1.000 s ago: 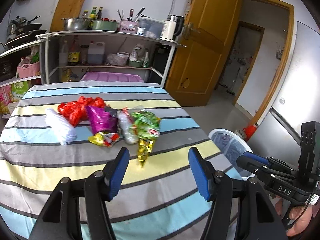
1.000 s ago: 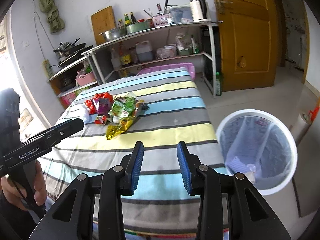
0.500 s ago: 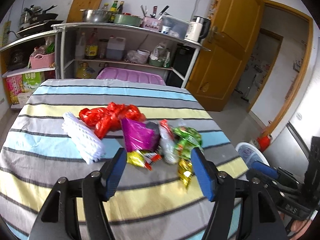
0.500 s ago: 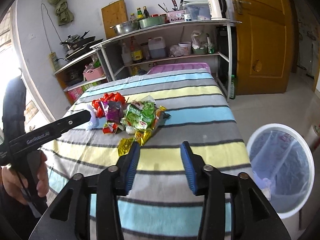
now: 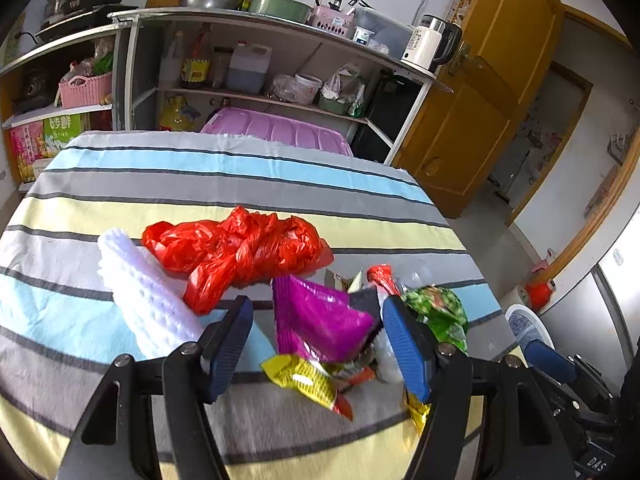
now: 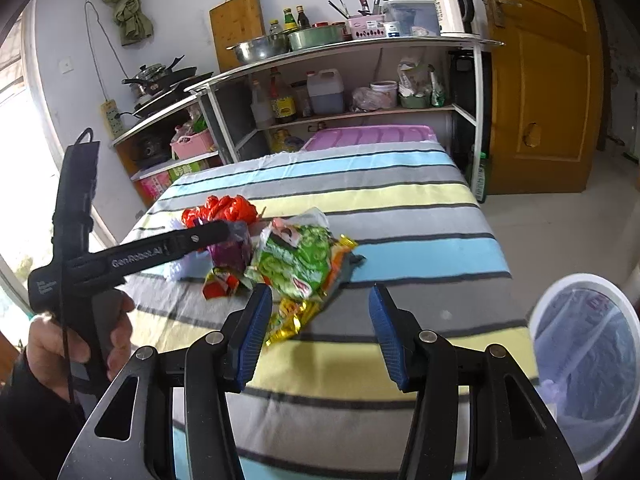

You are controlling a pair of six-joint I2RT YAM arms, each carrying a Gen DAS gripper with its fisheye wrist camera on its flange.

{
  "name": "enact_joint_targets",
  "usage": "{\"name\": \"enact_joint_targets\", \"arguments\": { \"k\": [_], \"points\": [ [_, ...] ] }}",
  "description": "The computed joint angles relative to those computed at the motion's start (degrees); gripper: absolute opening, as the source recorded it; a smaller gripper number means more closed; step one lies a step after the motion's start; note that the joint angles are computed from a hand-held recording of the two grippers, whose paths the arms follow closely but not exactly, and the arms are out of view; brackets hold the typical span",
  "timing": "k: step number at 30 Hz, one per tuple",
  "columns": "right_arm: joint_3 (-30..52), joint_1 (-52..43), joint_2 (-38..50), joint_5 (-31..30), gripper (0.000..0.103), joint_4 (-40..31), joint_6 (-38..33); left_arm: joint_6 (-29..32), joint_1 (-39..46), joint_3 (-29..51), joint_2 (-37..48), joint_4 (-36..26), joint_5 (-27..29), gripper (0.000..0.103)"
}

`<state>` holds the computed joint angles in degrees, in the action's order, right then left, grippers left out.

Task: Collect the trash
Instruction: 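Grasp the magenta snack bag with the left gripper while the right grasps the green packet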

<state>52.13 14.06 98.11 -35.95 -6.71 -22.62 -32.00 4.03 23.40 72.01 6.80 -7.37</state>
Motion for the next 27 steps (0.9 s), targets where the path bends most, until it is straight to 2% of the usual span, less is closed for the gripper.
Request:
{"name": "enact_joint_targets", "arguments": {
  "k": [3, 5, 9, 19, 23, 27],
  "points": [
    [1.4, 1.8, 1.4, 0.7, 0.052, 0.6, 1.1, 0.7, 1.0, 0.3, 1.6, 1.1, 2.0, 0.067],
    [2.1, 2.9, 2.2, 1.0, 0.052, 1.1, 1.7, 1.6, 1.9, 0.4, 2.7, 1.6, 3.8, 0.053],
    [3.1, 5.1, 3.7, 2.2, 0.052, 1.9, 2.3, 1.5, 2.0, -1.3, -0.2, 1.0, 4.5, 0.039],
    [4.3, 9.9, 5.8, 7.5, 0.051, 3.2, 3.3, 1.3, 1.0, -5.9, -15.1, -4.8, 3.7, 0.037],
    [5.8, 11.2, 7.5, 9.9, 0.034, 2.7, 3.6, 1.9, 2.8, -6.7, -16.8, -5.5, 5.3, 0.037],
    [5.9, 10.9, 7.8, 10.1, 0.027, 2.2, 3.7, 2.1, 3.5, -7.1, -16.4, -5.1, 5.6, 0.037]
  ]
}}
